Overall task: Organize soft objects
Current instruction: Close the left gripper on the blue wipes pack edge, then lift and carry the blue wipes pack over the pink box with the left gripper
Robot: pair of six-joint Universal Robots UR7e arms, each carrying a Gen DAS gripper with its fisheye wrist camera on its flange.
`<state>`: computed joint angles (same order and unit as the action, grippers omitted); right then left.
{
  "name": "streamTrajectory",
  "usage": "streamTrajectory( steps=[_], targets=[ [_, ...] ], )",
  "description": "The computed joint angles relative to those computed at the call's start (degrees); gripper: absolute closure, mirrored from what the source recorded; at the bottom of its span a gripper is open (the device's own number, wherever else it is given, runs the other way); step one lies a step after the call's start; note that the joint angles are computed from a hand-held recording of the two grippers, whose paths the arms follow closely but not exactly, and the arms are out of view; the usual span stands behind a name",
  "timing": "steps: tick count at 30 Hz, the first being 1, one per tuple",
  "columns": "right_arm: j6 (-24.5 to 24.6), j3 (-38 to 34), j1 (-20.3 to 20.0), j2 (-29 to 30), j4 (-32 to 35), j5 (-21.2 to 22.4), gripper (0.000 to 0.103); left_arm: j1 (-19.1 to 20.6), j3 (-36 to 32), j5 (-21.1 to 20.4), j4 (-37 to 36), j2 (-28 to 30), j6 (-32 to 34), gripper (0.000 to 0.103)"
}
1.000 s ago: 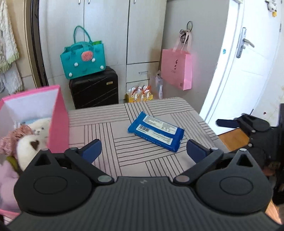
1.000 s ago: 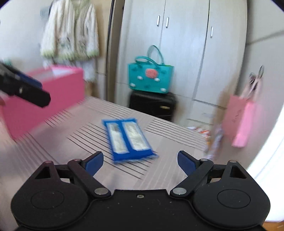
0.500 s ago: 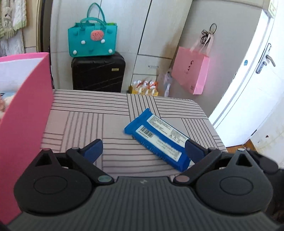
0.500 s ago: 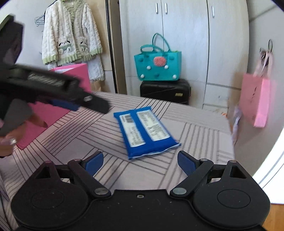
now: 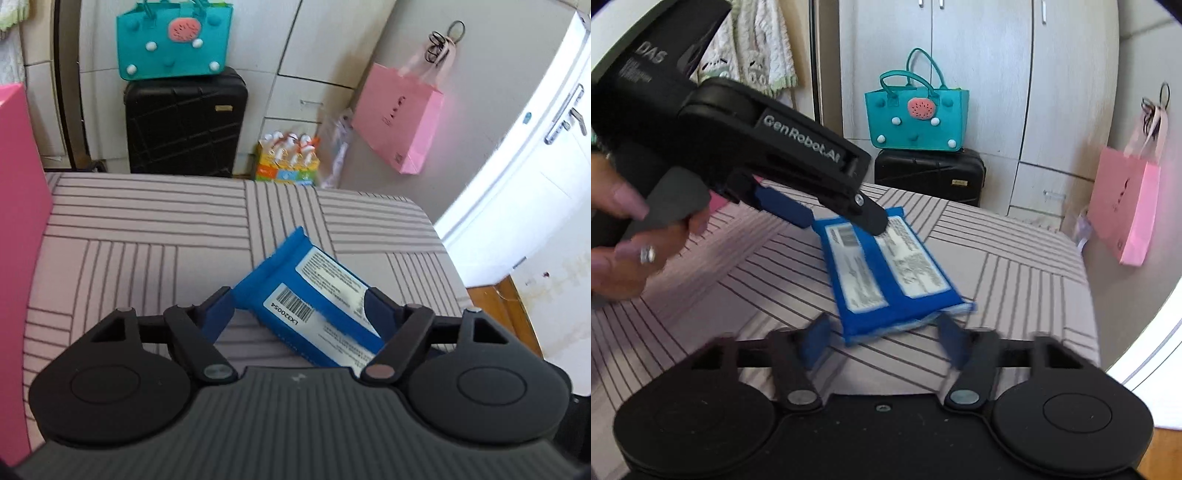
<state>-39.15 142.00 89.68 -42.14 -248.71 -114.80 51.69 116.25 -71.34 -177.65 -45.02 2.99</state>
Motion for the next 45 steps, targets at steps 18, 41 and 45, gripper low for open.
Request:
streamTrajectory(
  steps=[18, 41, 45],
  targets=[
    [10.7, 8.4, -10.8, -16.8, 12.4, 17.8, 0.069, 3.9, -3.0, -7.9, 5.6, 0.2, -2.6, 0.087],
    [17.5, 1.9, -10.2, -10.7, 8.3, 13.2, 0.066, 5.5, -0.9, -10.9, 2.1, -0.2, -3.5, 0.088],
    [16.8, 1.1, -8.9, -9.3, 7.1, 10.7, 0.067, 4.5, 0.3, -9.4, -0.7, 0.4, -2.3, 0.085]
  ],
)
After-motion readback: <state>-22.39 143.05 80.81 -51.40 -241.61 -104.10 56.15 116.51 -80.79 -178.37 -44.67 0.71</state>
